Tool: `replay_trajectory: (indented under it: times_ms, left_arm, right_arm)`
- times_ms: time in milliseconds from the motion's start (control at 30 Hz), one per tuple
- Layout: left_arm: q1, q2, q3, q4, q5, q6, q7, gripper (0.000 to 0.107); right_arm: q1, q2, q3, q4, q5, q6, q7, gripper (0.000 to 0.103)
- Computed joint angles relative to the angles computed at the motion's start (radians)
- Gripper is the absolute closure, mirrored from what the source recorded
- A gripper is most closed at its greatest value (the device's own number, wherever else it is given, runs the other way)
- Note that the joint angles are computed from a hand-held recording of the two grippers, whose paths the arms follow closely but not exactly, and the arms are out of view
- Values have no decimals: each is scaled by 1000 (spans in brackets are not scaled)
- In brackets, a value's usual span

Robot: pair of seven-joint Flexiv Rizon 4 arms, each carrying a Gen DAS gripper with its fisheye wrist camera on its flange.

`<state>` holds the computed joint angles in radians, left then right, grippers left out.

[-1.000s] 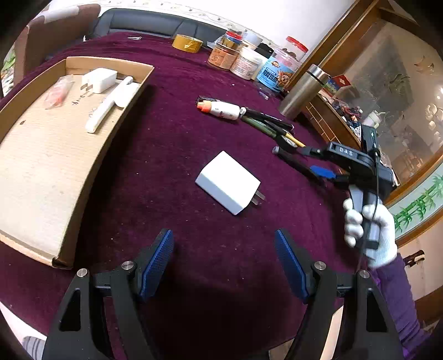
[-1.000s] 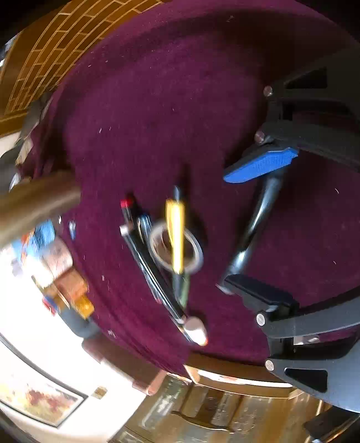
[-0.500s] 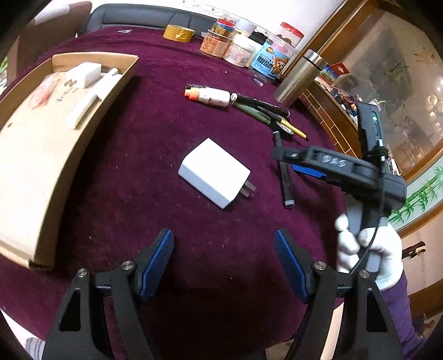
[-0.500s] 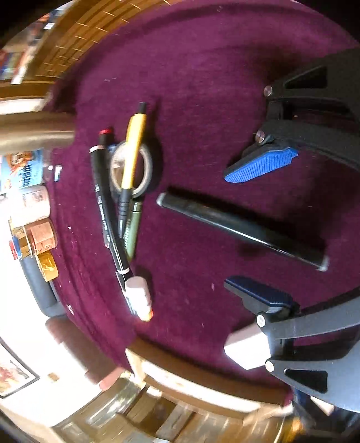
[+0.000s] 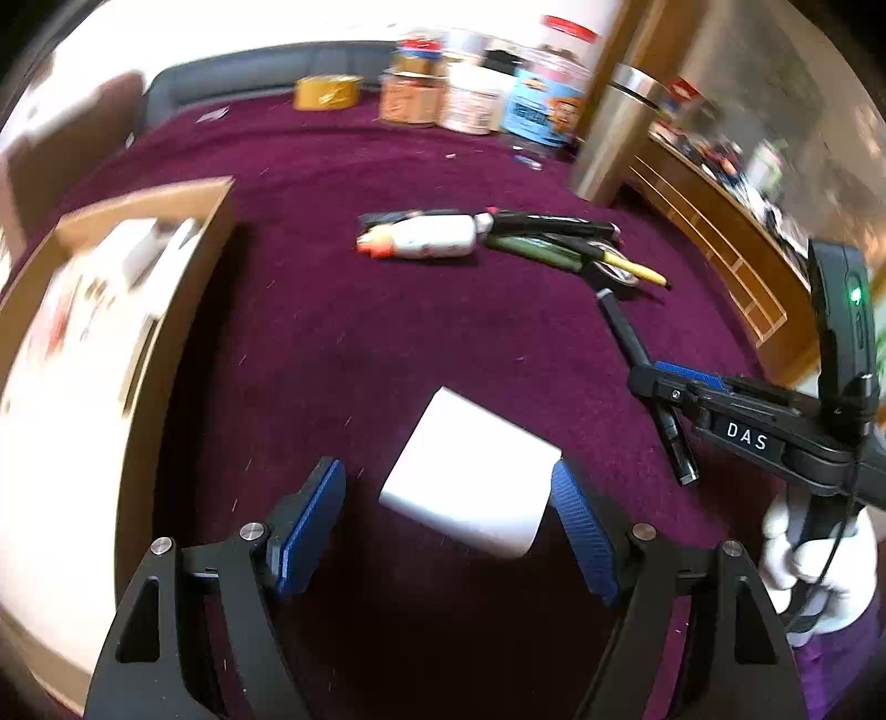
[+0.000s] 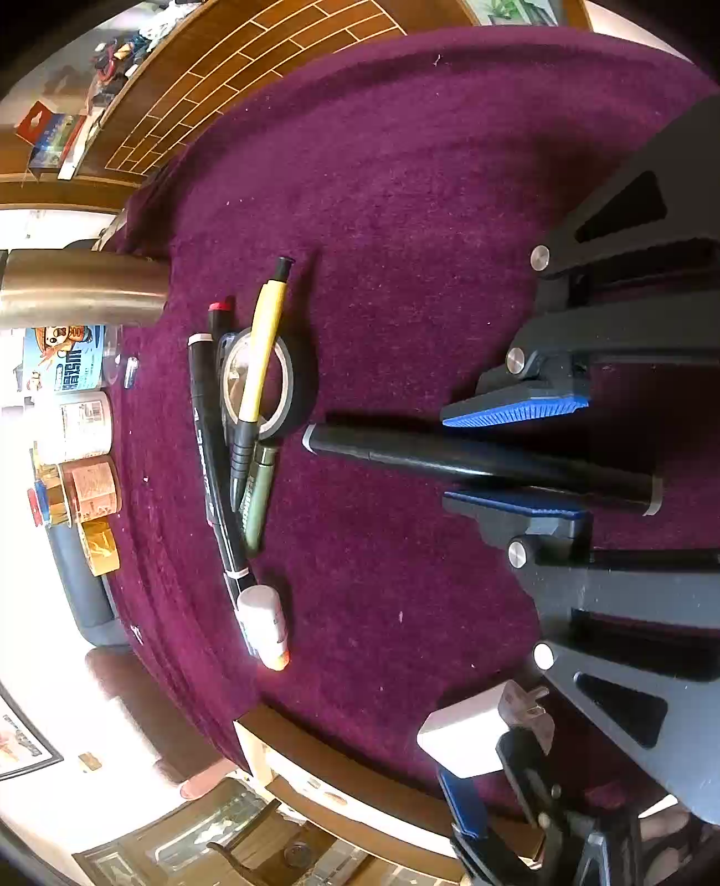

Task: Organize rigid objects
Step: 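Grasp the second white charger with the left gripper while the right gripper grasps a black marker, then lower the charger and black marker into the tray and open both grippers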

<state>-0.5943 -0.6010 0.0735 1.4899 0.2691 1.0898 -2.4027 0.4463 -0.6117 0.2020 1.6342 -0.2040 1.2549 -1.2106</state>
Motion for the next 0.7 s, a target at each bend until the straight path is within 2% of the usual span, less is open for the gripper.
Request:
replay_trajectory:
  times_ms: [67,233,367,467,500,567,600,633,700]
  left_arm:
    - [0,-15,-6,-36,11,-43,49,34]
    - [32,-38,-48,-45,-7,-7,184,29]
    - [28,-59,-68,-85,-21,-60,329,29]
    - [8,-68,-54,-101,-16,-93,369,29]
    - [4,-72,-48,-106,-12,-89,371,29]
    - [0,-80,-39,-112,-16,-74,360,33]
    - [-6,-80,-28,-113,-14,-68,342,38]
    - [-4,-80,-25,-109,-19,-53,328,41]
    - [7,-75,-29,-88,-40,-16,302,42]
  right_arm:
    - [-2,-1,3,-3,3,-4,-3,82]
    - [-12,-14,18,-26,18,-20,-19,82]
    - [-21,-15,30,-36,38,-32,-36,82]
    - [-11,-18,21,-46,36,-45,-34,81]
    - [-10,-21,22,-54,38,-53,-33,79]
    - [-19,-31,44,-77,60,-69,-43,62]
    - [-17,-33,46,-84,64,-74,-45,57]
    - [-2,-34,32,-85,55,-75,-38,53]
    - [54,-29,-33,-67,-11,-67,-4,53]
